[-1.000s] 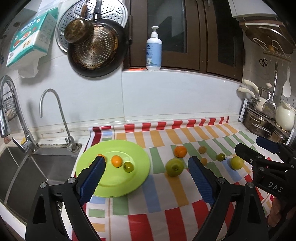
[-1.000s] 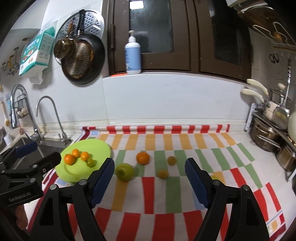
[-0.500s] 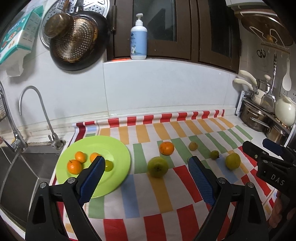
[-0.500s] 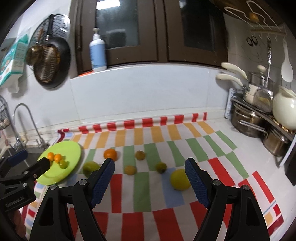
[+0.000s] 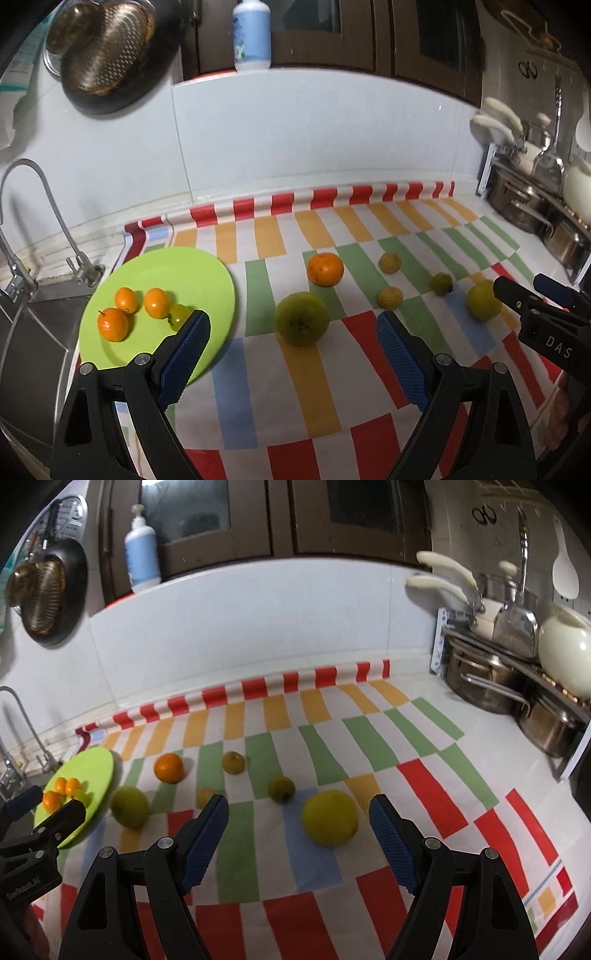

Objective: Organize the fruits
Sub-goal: 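Withdraw both open tools from the plate toward the remaining fruit, then grasp the large green fruit with the left tool while the right tool grasps a yellow citrus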

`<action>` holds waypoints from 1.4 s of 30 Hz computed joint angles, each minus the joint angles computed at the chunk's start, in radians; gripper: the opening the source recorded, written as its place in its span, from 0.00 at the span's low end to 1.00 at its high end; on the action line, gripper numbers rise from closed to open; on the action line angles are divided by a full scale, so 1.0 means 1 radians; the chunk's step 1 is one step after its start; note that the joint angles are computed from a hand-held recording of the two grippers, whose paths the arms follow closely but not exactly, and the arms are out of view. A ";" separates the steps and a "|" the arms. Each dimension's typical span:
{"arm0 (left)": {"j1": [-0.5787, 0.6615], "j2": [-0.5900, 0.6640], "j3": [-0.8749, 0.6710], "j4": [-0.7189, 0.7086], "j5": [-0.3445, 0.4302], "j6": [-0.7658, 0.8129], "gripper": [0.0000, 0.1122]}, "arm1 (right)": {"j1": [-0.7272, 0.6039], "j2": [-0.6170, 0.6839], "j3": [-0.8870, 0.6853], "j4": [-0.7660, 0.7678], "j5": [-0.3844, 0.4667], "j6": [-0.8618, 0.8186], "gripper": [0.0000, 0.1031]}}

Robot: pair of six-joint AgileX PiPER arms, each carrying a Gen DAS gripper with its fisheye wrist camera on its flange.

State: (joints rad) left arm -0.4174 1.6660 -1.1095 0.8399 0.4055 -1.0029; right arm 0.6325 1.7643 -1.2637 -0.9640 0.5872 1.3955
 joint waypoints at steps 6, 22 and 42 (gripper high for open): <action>0.010 0.084 -0.054 -0.037 0.003 0.048 0.82 | -0.035 0.059 -0.030 0.068 -0.012 -0.056 0.77; 0.045 0.256 -0.200 -0.174 0.006 0.221 0.69 | -0.099 0.190 -0.136 0.210 -0.016 -0.196 0.74; 0.064 0.288 -0.240 -0.336 -0.012 0.409 0.44 | -0.110 0.220 -0.162 0.242 -0.006 -0.268 0.51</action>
